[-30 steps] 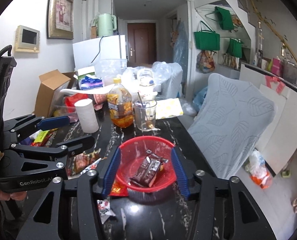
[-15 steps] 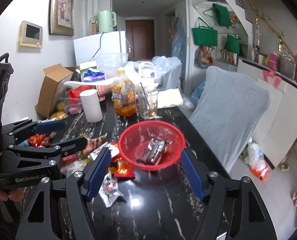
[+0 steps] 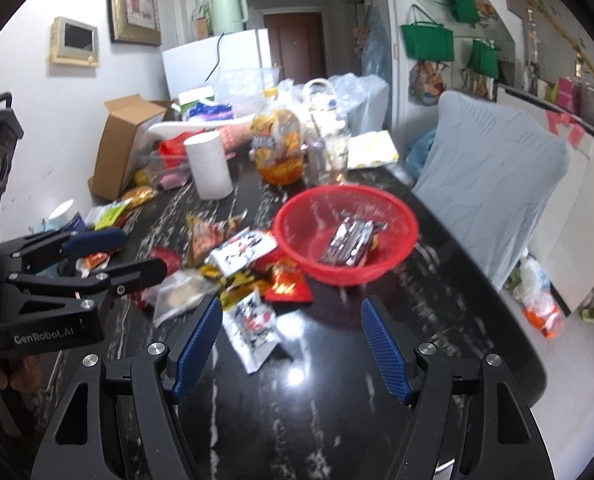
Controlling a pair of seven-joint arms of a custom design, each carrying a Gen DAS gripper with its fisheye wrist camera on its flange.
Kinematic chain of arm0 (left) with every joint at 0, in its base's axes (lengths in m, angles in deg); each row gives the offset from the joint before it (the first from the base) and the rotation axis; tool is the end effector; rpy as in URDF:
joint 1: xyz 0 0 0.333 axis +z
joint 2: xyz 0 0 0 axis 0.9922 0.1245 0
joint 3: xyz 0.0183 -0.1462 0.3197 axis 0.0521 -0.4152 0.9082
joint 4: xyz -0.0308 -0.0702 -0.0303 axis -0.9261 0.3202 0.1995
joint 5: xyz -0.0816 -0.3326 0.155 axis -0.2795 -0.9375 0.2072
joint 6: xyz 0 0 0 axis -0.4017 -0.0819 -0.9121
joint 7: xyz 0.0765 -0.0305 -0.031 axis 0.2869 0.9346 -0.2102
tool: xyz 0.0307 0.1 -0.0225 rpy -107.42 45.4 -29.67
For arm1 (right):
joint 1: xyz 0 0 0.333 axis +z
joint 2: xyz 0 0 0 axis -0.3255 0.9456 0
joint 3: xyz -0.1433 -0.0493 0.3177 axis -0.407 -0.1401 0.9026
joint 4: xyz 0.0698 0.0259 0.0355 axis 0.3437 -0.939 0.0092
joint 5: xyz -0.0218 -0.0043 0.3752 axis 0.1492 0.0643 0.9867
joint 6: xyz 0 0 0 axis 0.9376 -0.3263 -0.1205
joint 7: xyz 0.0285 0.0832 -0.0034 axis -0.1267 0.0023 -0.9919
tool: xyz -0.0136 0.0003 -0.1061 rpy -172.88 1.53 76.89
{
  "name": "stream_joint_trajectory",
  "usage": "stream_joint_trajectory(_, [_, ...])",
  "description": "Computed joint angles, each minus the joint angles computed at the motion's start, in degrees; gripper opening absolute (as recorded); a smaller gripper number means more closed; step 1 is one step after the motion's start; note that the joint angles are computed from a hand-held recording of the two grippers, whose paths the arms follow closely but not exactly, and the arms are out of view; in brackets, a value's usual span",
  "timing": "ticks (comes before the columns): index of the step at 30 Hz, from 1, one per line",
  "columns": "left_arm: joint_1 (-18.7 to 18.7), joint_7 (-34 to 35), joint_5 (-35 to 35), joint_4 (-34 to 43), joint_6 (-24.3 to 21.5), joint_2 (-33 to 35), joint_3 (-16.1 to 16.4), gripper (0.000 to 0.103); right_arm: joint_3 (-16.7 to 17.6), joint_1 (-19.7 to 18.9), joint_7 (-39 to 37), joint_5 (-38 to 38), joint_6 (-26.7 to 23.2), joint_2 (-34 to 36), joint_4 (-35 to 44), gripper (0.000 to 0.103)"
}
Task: Organize snacks
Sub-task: 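Grasp the white peanut packet with the right gripper while the left gripper approaches the clear bag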
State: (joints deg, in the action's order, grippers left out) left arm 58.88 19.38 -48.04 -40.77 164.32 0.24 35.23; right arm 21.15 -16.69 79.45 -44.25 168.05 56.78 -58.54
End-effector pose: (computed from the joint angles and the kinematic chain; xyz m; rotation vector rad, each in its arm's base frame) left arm 0.6659 -0.2538 0.4712 -1.7155 1.7843 -0.7970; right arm 0.6966 0.2393 0.4633 -1.9570 1.2126 -0.4733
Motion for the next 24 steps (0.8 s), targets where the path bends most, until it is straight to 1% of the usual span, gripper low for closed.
stream_joint_trajectory(5, [1.1, 0.2, -1.4, -4.2, 3.1, -1.4, -0.3, 0.068, 2.8, -1.4, -2.3, 1.7, -2.6, 1.3, 0.1, 0.072])
stream_joint_trajectory(8, [0.8, 0.2, -2.2, -6.1, 4.2, -2.0, 0.4, 0.068, 3.1, -1.1, -4.1, 2.9, -4.2, 2.1, 0.7, 0.072])
stream_joint_trajectory(13, [-0.6, -1.8, -1.4, -8.8, 5.9, -2.8, 2.9, 0.068, 1.8, 0.9, -5.8, 3.7, -5.5, 3.2, 2.1, 0.072])
stream_joint_trajectory(19, [0.0, -1.3, -3.6, -9.9, 7.7, -2.4, 3.2, 0.068, 0.4, 3.0, -7.4, 4.6, -9.1, 5.6, 5.9, 0.072])
stream_joint_trajectory(23, [0.1, 0.6, -6.0, -8.9, 7.9, -1.1, 3.2, 0.068, -2.3, 5.6, -7.0, 4.0, -11.2, 7.9, 9.4, 0.072])
stream_joint_trajectory(24, [0.5, 1.5, -7.0, -8.6, 8.0, -0.7, 2.9, 0.068, -2.7, 5.8, -6.8, 4.0, -11.9, 8.3, 10.2, 0.072])
